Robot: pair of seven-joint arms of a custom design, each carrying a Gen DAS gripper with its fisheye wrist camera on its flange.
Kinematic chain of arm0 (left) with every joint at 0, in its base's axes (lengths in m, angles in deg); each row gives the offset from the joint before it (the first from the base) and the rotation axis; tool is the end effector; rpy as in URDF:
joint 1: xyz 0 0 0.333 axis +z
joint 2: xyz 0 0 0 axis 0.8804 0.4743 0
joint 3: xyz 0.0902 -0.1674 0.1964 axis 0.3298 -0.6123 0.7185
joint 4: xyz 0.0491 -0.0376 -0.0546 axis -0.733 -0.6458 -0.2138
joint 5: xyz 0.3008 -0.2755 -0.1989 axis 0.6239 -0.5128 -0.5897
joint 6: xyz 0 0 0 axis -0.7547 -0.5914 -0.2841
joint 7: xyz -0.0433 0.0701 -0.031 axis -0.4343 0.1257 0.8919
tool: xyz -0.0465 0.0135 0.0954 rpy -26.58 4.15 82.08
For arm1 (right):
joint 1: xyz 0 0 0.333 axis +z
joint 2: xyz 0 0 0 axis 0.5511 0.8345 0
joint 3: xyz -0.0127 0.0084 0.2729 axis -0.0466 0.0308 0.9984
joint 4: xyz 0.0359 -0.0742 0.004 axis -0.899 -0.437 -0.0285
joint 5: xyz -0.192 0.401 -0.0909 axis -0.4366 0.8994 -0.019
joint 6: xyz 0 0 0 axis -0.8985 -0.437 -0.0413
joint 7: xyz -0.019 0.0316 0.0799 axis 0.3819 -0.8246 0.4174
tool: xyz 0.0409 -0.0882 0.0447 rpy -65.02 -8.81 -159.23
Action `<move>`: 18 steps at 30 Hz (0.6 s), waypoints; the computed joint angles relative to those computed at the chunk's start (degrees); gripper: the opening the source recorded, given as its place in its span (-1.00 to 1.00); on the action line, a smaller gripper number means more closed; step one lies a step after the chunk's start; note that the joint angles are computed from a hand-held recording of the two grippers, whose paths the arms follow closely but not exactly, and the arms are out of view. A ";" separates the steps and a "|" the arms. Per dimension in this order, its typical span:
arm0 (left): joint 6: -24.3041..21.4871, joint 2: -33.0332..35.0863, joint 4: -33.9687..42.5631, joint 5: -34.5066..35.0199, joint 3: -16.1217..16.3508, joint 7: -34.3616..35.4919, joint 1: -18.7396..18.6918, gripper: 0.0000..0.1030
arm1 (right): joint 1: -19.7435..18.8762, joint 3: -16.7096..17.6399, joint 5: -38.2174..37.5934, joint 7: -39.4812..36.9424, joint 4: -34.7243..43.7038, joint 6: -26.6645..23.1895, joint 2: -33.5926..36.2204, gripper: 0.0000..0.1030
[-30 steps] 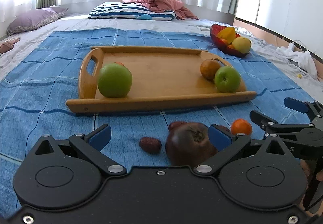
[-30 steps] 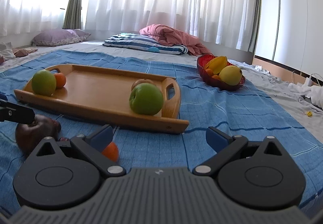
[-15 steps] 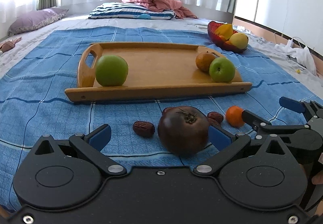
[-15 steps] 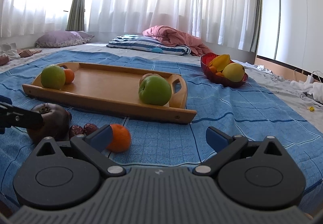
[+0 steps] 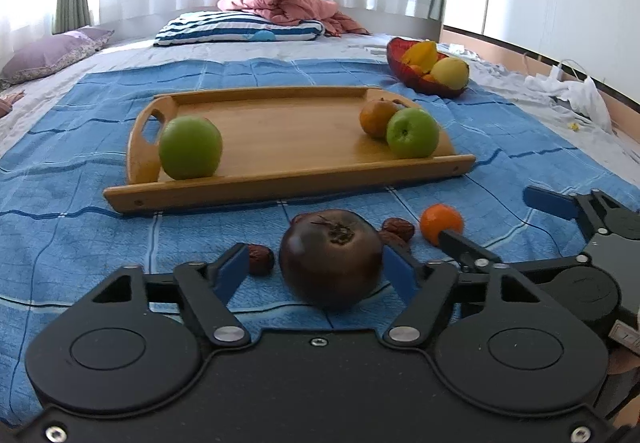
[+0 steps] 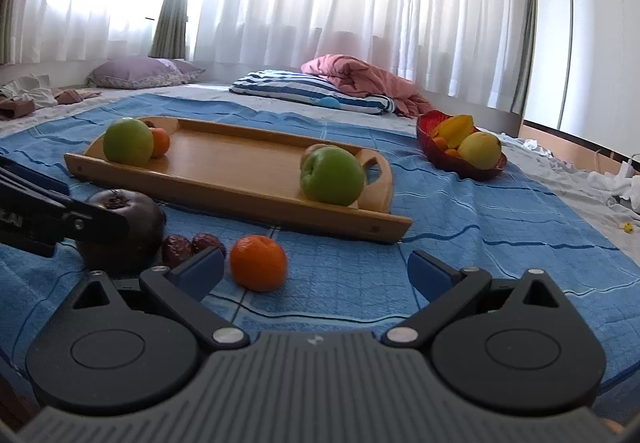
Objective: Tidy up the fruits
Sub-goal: 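Grasp the dark purple tomato with the left tool while the right tool grasps the small orange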
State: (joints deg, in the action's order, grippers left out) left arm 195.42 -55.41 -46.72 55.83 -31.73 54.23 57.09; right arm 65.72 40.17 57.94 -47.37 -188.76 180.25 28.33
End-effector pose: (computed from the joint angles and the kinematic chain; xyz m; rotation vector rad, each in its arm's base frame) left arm 0.5332 -0.2320 0.4220 -1.7240 1.5949 -0.8822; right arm 0.5925 0.3719 0.3677 -1.7805 1.0358 -0.8719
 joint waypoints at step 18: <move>-0.33 2.83 2.00 -1.90 0.25 -0.38 -0.67 0.23 | -3.70 2.70 -13.38 13.95 -4.38 -4.11 -1.97 0.56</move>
State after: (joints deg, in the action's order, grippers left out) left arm 195.09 -52.58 -44.72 53.93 -31.49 53.85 56.41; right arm 62.02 42.87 44.56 -33.42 -193.14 176.15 26.36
